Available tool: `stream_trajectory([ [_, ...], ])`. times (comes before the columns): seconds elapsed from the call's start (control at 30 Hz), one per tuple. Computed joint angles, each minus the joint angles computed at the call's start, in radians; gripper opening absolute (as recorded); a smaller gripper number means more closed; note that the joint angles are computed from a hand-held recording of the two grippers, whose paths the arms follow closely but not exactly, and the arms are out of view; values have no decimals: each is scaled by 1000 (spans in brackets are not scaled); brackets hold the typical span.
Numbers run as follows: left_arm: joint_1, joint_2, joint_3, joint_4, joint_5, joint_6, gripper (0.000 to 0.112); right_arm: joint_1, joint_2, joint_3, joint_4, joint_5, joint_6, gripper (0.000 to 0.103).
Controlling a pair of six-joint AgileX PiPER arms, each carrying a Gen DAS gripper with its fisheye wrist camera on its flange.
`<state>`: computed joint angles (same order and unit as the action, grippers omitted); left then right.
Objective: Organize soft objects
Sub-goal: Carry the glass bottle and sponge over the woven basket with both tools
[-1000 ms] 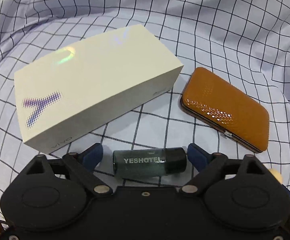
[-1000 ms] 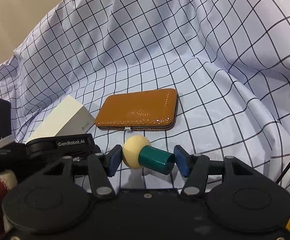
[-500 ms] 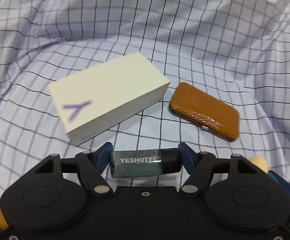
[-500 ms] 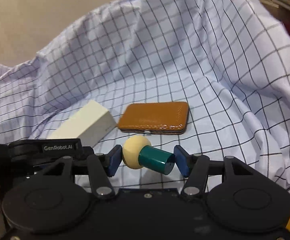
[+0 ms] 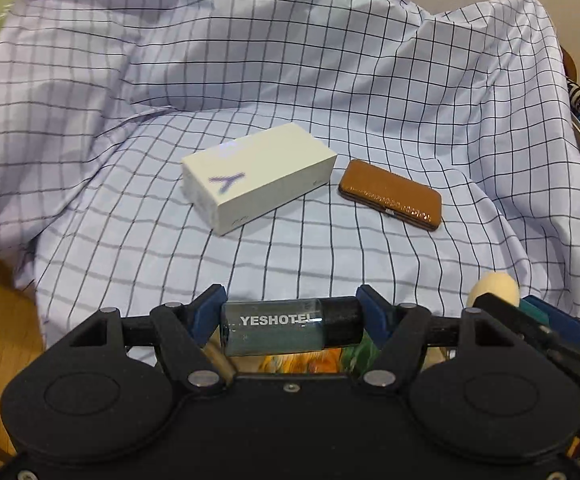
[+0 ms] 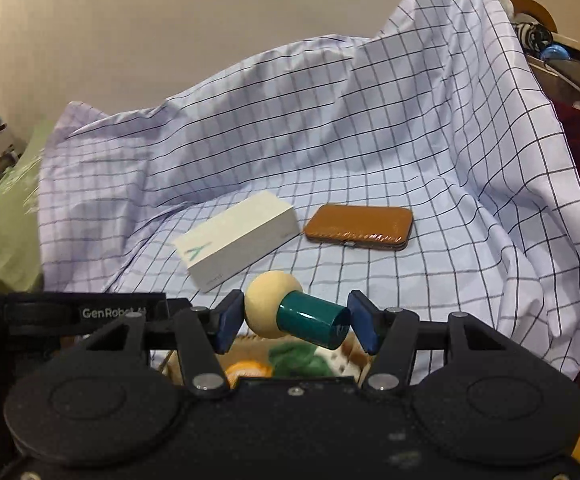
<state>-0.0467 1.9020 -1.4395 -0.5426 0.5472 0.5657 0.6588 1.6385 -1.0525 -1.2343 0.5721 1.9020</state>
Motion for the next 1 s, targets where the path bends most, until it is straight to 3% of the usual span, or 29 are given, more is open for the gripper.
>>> stream_trajectory([
  [0.3, 39, -143, 237, -149, -80, 163, 66, 178, -65, 111, -53, 91, 143, 56],
  [0.53, 48, -190, 341, -217, -141, 237, 66, 226, -88, 145, -5, 158, 161, 56],
  [1.0, 66, -94, 337, -104, -126, 104, 66, 208, -45, 102, 153, 162, 40, 56],
])
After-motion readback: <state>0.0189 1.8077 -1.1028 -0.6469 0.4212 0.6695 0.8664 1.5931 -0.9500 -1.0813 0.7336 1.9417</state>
